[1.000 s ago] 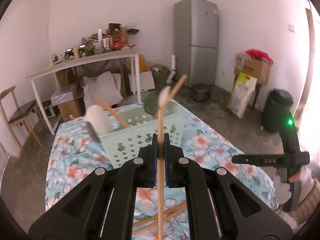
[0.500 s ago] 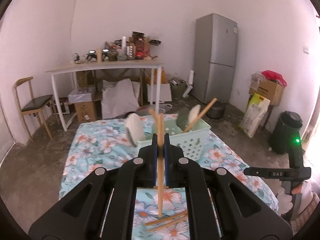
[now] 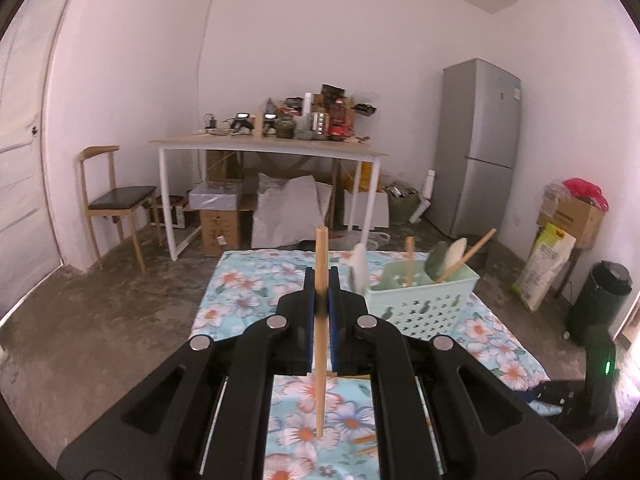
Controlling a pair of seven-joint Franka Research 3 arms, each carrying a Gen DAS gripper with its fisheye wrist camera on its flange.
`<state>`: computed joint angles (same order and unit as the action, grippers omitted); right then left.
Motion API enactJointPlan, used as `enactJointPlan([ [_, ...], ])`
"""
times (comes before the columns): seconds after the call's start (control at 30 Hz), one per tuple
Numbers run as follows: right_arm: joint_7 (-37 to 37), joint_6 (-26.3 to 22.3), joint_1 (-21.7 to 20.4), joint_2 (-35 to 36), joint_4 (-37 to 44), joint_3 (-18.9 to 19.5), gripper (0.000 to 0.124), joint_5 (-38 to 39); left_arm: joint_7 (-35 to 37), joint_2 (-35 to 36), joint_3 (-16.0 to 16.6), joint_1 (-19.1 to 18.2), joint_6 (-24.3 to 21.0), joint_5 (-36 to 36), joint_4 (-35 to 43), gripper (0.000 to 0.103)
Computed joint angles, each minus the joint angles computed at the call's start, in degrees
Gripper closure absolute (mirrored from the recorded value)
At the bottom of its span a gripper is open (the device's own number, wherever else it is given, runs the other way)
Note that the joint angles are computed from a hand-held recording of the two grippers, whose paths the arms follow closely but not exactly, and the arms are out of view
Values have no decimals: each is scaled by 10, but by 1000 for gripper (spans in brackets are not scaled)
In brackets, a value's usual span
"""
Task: Organize utensils
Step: 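Grasp a wooden chopstick with the right tool while the left holds its chopstick upright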
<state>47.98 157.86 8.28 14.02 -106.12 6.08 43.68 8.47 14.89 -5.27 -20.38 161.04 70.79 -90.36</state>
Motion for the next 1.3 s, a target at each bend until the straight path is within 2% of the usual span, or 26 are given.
enactJointPlan([
  [0.13, -19, 50, 40, 7, -10, 0, 93, -85, -23, -13, 3, 6, 0, 10, -19, 98],
  [0.3, 19, 90, 91, 25, -12, -25, 100, -229, -49, -25, 1, 20, 6, 20, -41, 98],
  [0.53, 59, 88, 118, 53, 9, -41, 105, -340, -75, -27, -1, 36, 20, 29, -56, 98],
  [0.73, 120, 89, 160, 74, 28, -86, 106, -444, -84, -17, 3, 39, 30, 30, -52, 98],
  [1.0, 165, 86, 183, 98, 51, -111, 107, -529, -87, -16, 5, 40, 34, 32, -52, 98],
  [1.23, 186, 103, 187, 106, 54, -116, 110, -551, -87, -15, 6, 40, 35, 32, -52, 98],
  [1.3, 184, 106, 179, 105, 55, -108, 115, -543, -87, -16, 6, 40, 35, 33, -53, 98],
])
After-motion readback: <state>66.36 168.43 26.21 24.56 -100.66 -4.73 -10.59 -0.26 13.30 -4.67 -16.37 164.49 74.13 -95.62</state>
